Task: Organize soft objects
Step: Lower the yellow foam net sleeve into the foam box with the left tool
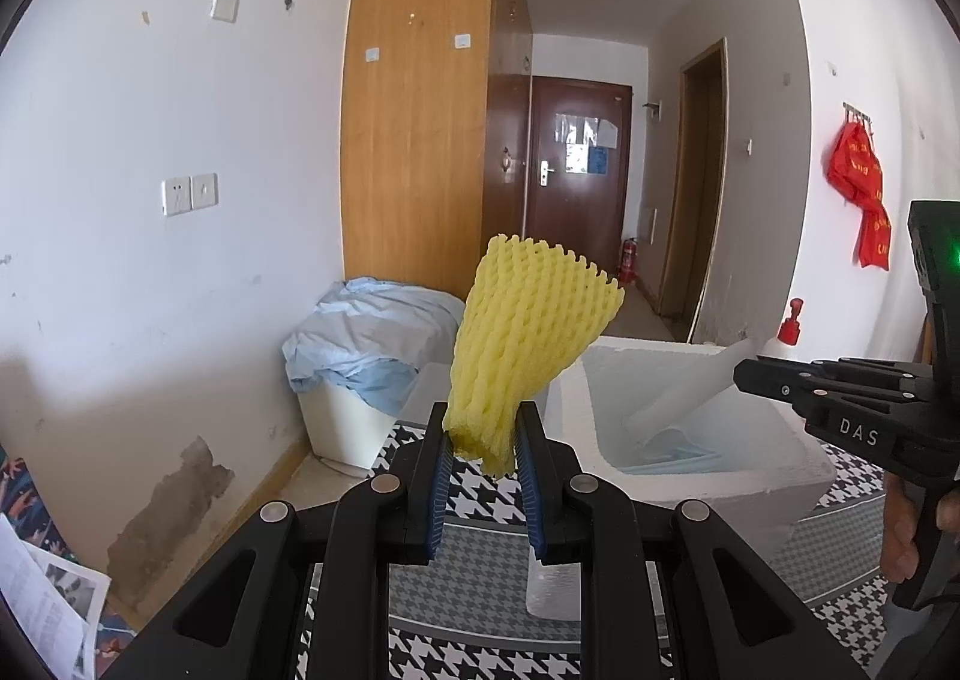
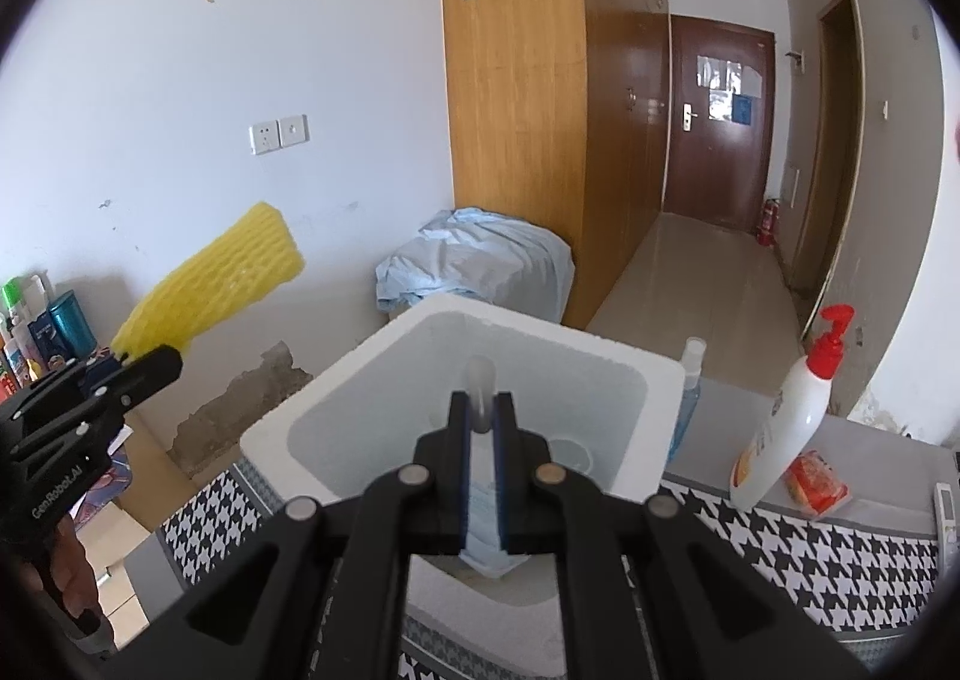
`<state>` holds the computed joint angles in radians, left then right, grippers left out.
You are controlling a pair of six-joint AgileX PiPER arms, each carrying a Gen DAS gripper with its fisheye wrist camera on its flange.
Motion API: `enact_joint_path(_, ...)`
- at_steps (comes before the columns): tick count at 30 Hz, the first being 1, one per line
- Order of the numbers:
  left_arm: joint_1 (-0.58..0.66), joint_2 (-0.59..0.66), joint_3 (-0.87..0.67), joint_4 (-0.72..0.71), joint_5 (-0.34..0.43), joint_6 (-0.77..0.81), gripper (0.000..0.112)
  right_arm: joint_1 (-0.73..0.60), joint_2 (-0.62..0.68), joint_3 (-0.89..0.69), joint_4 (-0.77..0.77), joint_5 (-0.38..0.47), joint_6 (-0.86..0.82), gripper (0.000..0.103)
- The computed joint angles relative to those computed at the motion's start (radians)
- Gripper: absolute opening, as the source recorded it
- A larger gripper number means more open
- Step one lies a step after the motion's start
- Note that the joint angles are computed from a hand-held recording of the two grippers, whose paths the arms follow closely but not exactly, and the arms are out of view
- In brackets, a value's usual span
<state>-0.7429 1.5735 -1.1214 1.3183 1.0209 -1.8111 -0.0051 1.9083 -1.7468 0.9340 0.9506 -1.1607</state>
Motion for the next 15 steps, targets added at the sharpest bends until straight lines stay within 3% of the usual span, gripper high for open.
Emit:
enact_joint_path(4, 0.004, 0.000, 0.001, -0.004, -0.002, 0.002, 0.022, 0.009, 0.002, 0.002, -0.029, -0.019, 0.015, 0.029)
enact_joint_path(6, 0.008, -0.002, 0.001, -0.007, -0.005, 0.007, 0.022, 0.002, 0.000, 0.009, -0.010, -0.008, 0.001, 0.070)
enact_joint_path(8, 0.010, -0.002, -0.001, -0.009, -0.004, 0.008, 0.022, -0.008, -0.010, 0.032, 0.024, -0.012, -0.030, 0.088)
enact_joint_path(15, 0.013, 0.000, -0.006, -0.014, -0.003, 0.012, 0.022, -0.026, -0.028, 0.054, 0.044, -0.003, -0.055, 0.090)
